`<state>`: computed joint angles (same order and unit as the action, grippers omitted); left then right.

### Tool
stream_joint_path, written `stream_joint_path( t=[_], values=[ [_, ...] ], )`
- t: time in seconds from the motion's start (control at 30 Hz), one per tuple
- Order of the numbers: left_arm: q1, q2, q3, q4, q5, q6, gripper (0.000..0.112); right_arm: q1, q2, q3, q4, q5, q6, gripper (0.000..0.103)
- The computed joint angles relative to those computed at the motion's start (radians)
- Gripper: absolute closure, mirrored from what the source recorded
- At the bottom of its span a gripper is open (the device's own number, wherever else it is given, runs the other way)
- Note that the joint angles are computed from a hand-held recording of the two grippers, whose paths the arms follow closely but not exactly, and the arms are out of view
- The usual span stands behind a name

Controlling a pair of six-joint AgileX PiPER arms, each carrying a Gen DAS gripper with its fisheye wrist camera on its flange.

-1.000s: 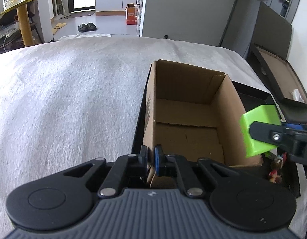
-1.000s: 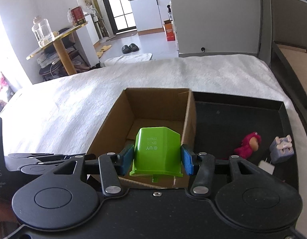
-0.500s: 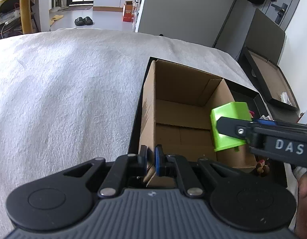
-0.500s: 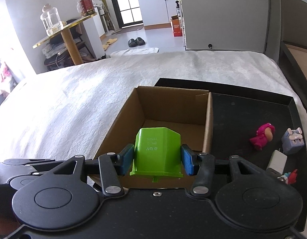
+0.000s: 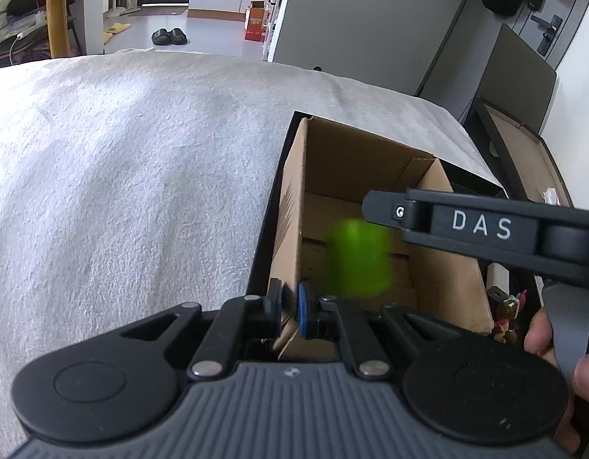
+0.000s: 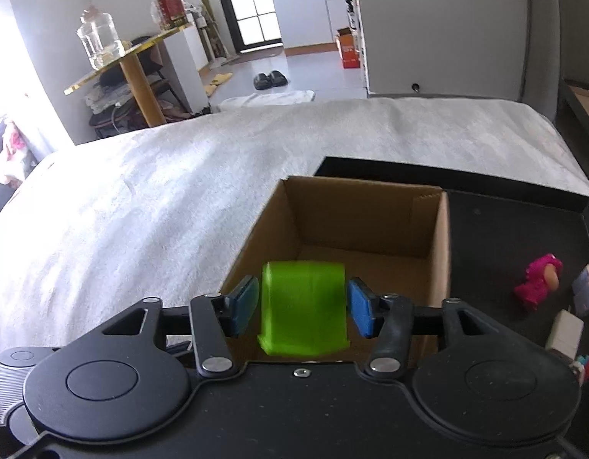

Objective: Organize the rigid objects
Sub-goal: 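Lower the green cup into the box and open the right gripper, then move the right gripper to the brown figurine and close on it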

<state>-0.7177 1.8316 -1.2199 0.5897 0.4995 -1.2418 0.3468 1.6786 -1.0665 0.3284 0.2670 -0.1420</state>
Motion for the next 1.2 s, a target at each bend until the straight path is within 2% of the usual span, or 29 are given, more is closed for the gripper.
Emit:
stream_joint_path(
  t=[0.23, 0.4, 0.57, 0.73, 0.87, 0.93, 1.07, 1.2],
  values=[
    [-0.034, 0.023, -0.031, 0.074, 0.057, -0.074, 0.105, -0.016, -0.027, 0.032, 0.022, 0.022, -0.014, 0.044],
    [-0.042, 0.033, -0.053, 0.072, 0.089, -0.074, 0.105, -0.024, -0.061, 0.067, 0.003, 0.028, -0.008, 0.039],
    [-0.057, 0.065, -0.110, 0.058, 0.150, -0.058, 0.104, -0.038, -0.102, 0.103, -0.105, 0.015, 0.073, 0.029],
    [-0.082, 0.103, -0.187, 0.051, 0.249, -0.019, 0.103, -0.063, -0.137, 0.134, -0.190, 0.005, 0.127, 0.025],
    [-0.110, 0.123, -0.242, 0.071, 0.329, 0.005, 0.093, -0.104, -0.165, 0.163, -0.177, -0.013, 0.092, 0.023],
    [-0.115, 0.129, -0.263, 0.077, 0.343, 0.008, 0.086, -0.128, -0.167, 0.169, -0.141, -0.014, 0.054, 0.023],
    [-0.123, 0.154, -0.317, 0.077, 0.373, 0.020, 0.072, -0.179, -0.171, 0.188, -0.028, -0.022, -0.071, 0.023],
    [-0.144, 0.194, -0.398, 0.080, 0.437, 0.045, 0.064, -0.228, -0.183, 0.217, 0.155, -0.030, -0.274, 0.023]
  ],
)
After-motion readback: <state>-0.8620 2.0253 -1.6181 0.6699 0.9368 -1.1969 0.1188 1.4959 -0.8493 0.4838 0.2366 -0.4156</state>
